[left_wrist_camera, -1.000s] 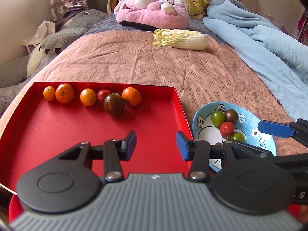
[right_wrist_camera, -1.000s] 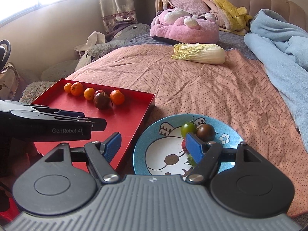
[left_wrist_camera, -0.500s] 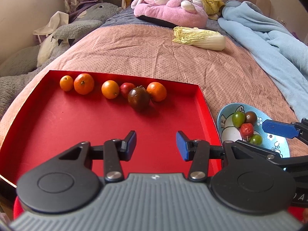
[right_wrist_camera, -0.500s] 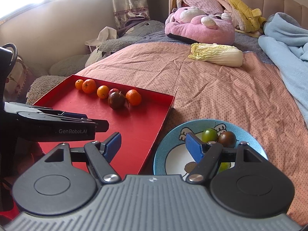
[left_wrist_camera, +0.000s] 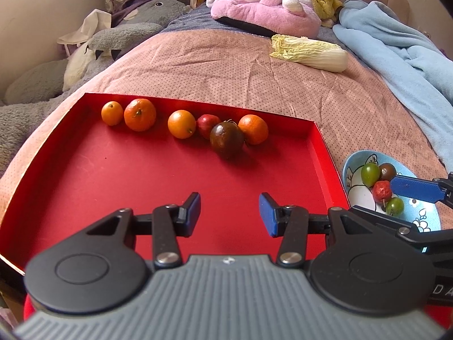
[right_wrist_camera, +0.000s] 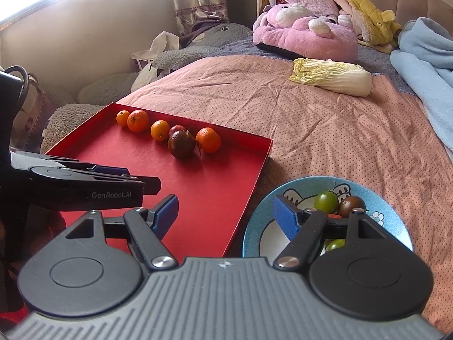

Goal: Organize fruits
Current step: 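Move both open grippers back over the red tray, then close left gripper on dark purple tomato while right gripper approaches an orange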

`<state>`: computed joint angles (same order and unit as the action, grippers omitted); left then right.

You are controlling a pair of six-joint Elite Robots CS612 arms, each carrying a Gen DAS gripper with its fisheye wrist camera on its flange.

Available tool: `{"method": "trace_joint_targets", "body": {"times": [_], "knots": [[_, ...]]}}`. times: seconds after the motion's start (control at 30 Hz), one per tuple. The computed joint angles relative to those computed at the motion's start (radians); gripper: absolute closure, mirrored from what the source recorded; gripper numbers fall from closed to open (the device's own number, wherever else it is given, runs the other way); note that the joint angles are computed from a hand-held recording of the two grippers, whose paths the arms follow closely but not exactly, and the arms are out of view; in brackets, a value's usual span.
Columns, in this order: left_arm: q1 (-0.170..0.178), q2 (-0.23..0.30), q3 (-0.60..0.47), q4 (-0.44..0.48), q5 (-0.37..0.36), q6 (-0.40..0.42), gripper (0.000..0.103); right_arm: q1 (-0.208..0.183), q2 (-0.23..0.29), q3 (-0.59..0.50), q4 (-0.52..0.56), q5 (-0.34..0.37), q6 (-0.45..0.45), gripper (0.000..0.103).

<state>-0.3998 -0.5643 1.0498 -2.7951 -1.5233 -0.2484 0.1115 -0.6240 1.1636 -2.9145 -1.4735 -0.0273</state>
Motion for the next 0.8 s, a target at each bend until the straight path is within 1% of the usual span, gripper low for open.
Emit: {"method": "trace_joint_targets", "body": {"times": [0.57, 0.8], "knots": [[0.013, 0.021, -0.037, 0.032, 0.021, -0.013, 0.054, 0.014, 0.053, -0.109, 0.058, 0.025, -0.031, 0.025], [0.024, 0.032, -0.057, 0.052, 0.023, -0.036, 0.054, 0.019, 0.091, -0.182, 0.100, 0.040, -0.052, 0.025]]}}
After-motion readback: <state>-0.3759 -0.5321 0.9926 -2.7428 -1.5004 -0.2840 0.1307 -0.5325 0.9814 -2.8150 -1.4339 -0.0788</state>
